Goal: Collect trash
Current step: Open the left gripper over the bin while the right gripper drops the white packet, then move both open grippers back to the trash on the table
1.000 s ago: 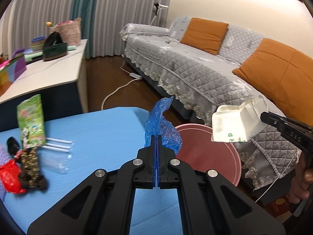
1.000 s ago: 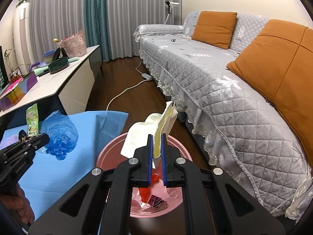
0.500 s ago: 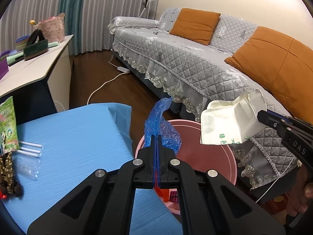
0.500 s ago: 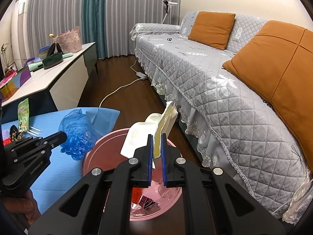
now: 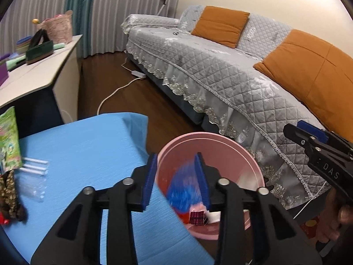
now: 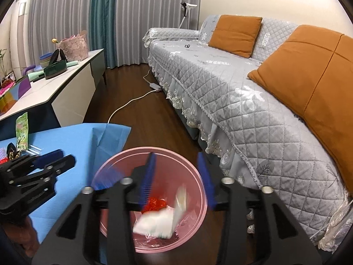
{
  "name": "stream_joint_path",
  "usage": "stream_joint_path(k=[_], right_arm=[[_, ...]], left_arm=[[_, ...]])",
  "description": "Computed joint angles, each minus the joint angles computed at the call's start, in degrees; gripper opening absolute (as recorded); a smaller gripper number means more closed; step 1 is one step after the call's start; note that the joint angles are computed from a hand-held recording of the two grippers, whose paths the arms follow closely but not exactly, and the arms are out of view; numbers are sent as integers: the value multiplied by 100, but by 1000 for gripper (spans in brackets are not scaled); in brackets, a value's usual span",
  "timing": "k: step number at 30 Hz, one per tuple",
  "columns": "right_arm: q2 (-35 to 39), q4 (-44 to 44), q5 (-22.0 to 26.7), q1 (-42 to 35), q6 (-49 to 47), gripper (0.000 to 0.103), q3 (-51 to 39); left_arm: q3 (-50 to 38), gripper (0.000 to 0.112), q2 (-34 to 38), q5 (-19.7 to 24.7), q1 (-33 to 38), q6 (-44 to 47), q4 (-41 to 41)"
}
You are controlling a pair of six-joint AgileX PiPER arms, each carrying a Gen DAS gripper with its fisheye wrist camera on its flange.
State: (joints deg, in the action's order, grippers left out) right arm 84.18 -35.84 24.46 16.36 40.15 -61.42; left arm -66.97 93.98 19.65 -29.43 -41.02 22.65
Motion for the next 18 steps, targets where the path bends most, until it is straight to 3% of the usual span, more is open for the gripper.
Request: stream_joint_path(k=[4, 9, 14, 18], right_arm=[[-142, -19, 11, 86, 151, 64, -8], [-344, -248, 105, 424, 476, 94, -49], [-550, -704, 287, 985, 927, 98, -95], [-588, -1384, 812, 1498, 1733, 98, -222]], left_arm=[[244, 39, -412, 122, 133, 162, -109], [552, 64, -1111, 392, 253, 76, 92], [876, 93, -1848, 704, 439, 96, 143], [1057, 95, -2297, 1082, 617, 122, 119]])
